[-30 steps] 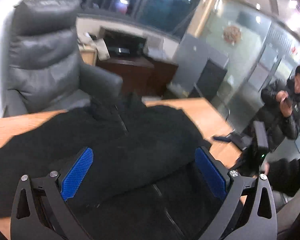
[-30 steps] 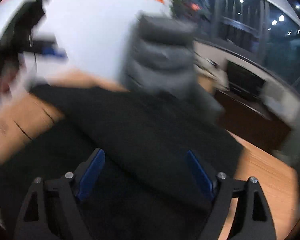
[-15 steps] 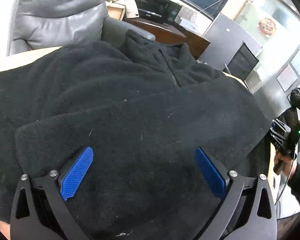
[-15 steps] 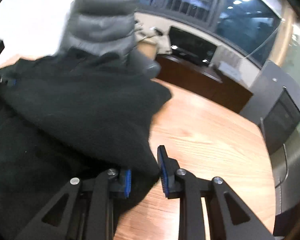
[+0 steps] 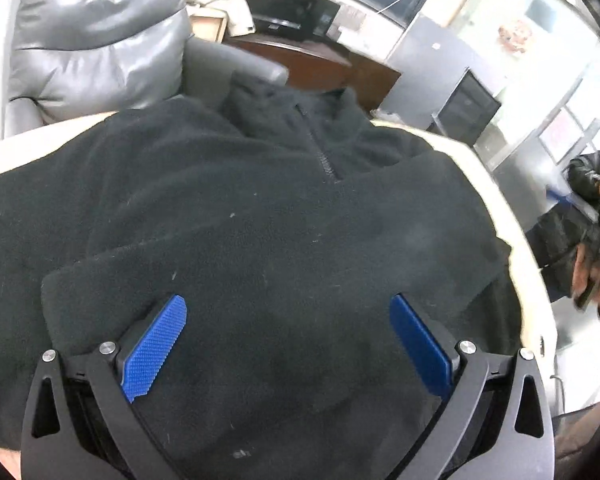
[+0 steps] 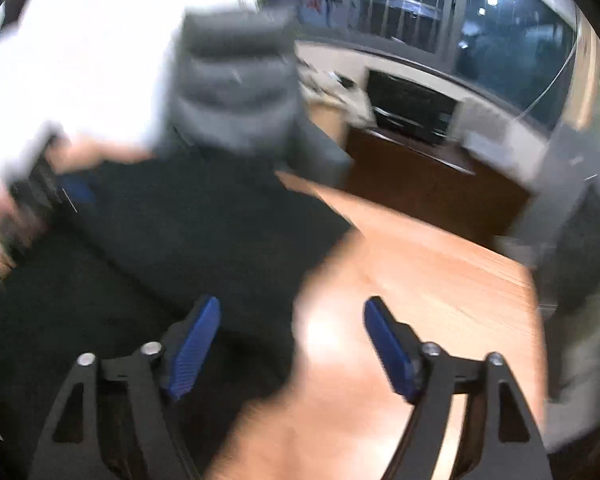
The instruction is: Fold clothes
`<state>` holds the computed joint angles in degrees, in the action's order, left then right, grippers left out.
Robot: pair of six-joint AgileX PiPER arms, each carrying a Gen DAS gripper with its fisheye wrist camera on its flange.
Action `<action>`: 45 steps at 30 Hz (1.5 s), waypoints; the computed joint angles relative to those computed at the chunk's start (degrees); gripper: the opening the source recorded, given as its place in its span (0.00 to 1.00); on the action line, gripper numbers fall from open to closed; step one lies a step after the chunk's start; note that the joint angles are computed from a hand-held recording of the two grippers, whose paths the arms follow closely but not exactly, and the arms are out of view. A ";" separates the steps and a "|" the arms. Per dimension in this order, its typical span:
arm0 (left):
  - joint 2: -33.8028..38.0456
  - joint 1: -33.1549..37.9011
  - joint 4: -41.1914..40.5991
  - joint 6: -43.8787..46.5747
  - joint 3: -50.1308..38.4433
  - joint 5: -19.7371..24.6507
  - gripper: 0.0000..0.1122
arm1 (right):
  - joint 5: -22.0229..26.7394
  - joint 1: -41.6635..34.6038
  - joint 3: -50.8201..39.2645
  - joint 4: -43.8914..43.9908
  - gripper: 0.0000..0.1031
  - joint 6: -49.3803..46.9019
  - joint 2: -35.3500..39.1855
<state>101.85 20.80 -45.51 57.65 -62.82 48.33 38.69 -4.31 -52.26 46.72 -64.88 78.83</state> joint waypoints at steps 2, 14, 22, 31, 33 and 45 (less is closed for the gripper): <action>1.81 -0.62 -1.47 1.60 0.61 -2.69 0.92 | 0.65 3.52 -8.10 1.46 0.83 1.43 10.41; -5.17 -0.70 -6.80 10.88 10.90 -10.46 0.92 | -13.16 13.17 -25.98 -23.71 0.68 29.17 36.36; -7.26 0.62 -12.78 18.73 16.20 -13.68 0.92 | -20.96 15.17 -7.16 -14.76 0.74 19.85 26.27; -6.05 -2.13 -17.03 23.03 17.48 -18.98 0.92 | -23.36 17.08 -2.21 -31.60 0.73 37.34 21.19; -6.36 -0.82 -16.76 22.08 17.13 -17.41 0.91 | -24.93 17.11 -0.06 -35.05 0.74 41.55 21.67; -12.10 40.43 -12.98 1.10 9.51 -11.37 0.92 | -22.66 26.27 -5.41 -33.25 0.79 48.61 12.39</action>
<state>89.75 61.23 -58.50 58.75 -53.31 36.96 16.03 21.96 -57.67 13.47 -16.27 91.22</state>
